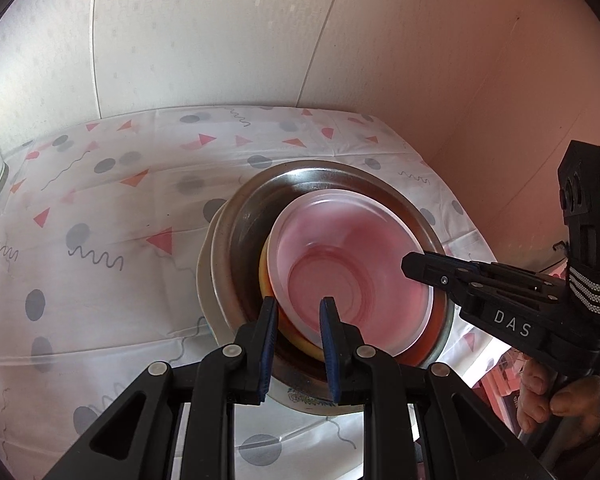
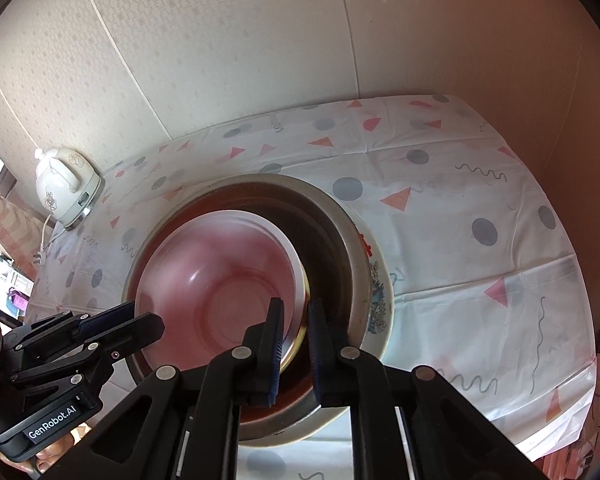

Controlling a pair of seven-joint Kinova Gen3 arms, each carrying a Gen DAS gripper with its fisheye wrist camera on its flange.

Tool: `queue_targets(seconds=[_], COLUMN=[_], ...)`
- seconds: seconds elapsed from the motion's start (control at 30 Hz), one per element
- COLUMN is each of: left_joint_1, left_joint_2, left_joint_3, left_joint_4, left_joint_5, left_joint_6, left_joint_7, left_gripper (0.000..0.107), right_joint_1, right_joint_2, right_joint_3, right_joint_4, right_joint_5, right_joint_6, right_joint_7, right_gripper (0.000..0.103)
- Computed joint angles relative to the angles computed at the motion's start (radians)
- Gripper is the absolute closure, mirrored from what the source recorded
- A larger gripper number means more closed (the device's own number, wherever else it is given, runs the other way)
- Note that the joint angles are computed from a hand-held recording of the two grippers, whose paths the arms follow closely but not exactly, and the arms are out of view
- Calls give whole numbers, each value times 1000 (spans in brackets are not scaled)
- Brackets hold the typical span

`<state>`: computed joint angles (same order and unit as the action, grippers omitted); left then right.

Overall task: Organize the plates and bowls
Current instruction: 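Lower the steel bowl stack into the large white bowl with the left gripper, then open the left gripper and release the steel bowl rim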

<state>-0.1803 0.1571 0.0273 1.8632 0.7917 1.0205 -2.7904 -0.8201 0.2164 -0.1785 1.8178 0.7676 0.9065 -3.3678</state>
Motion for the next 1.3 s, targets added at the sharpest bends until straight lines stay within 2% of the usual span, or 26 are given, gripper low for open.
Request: queue_targets(seconds=[0.27,0.43,0.73,0.97,1.1,1.23,1.3], left_joint_1=[9,8,1,-5,-3,17,20], left_joint_2=[6,3,-27,-55,-82,-111,-129], left_joint_3=[7,6,-7,-23,-36,-45,-51], left_joint_4=[-6,2,29,54,77,98,121], left_joint_5=[1,5,30,50,52,6,13], left_joint_6=[-23,-39,-60,-80,-121,-217,-269], left_joint_7=[14,16,-13,-32,-28,65,72], left_gripper=[87,87,85,85,85,85,85], right_joint_1=[-2,2,-7,-32,-53,-88,-111], right_joint_2=[25,20,25,11,10,34,47], right_joint_3=[7,13,13,9,-5,-14,-16], right_joint_4=[-36,-26,-32,-17,-22,-56,-73], right_joint_5=[-9,-13,-11,23,52,73,90], right_joint_6=[46,28,40,74,115,193,235], right_joint_7=[37,29,21,-54,-113,-155,-179], right_gripper=[93,92,84,78,72,70,69])
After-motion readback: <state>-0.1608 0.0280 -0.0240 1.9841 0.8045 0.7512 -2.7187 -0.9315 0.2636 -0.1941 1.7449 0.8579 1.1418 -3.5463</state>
